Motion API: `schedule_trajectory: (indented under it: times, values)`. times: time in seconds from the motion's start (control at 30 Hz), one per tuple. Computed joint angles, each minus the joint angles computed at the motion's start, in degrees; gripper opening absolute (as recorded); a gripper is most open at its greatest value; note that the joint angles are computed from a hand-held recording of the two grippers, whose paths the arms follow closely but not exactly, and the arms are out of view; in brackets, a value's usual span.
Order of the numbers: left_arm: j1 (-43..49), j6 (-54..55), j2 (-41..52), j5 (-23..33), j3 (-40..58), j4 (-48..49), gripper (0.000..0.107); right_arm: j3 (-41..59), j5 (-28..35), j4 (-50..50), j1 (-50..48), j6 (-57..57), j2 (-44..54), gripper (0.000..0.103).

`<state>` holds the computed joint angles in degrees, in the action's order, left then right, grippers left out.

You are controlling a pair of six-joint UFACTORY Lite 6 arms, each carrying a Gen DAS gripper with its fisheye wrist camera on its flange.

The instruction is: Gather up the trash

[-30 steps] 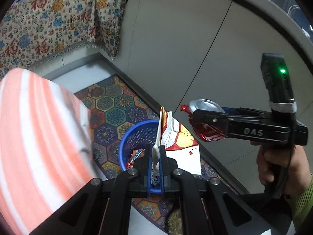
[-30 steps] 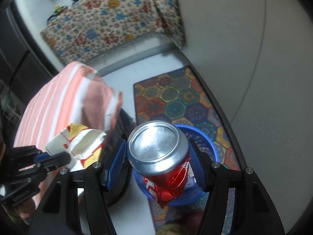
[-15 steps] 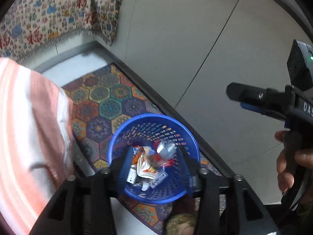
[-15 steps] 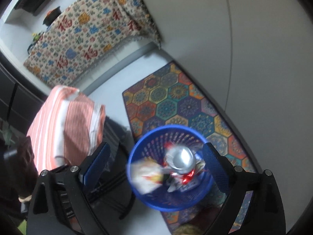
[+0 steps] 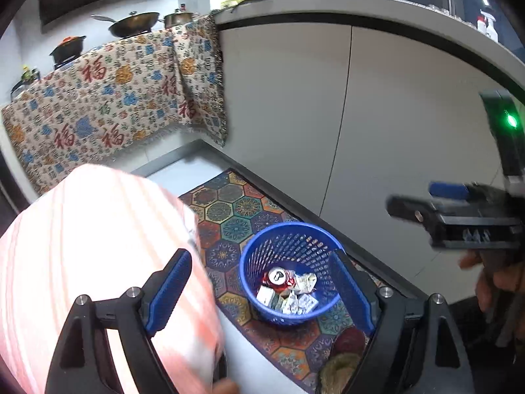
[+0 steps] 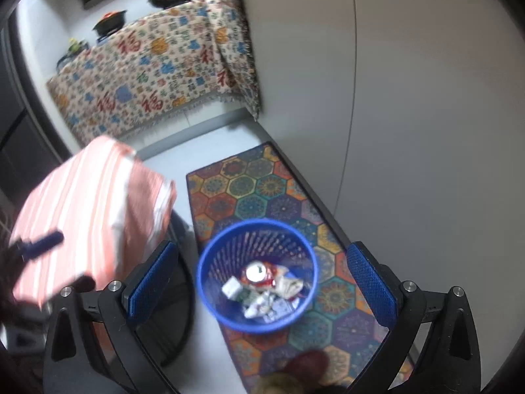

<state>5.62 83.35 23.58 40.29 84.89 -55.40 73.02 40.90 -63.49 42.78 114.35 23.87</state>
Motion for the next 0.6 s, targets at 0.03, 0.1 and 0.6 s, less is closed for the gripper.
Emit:
schedule_trajectory:
  times: [0.03, 0.1, 0.6]
  values:
    - [1.0, 0.2, -1.4, 0.6, -1.5, 0.2, 0.087, -1.9, 1.5, 0.7, 2.3, 1.5, -1.3, 0.103]
    - [1.9, -0.3, -5.2, -0.8, -5.3, 1.2, 0.087, -4.7, 3.9, 2.4, 5.4, 4.2, -3.2, 0.103]
    - [2.9, -15.9, -10.5, 2.0, -7.9, 17.2, 0.087, -0.8, 10.5, 14.7, 16.8, 1.9, -5.1, 0.103]
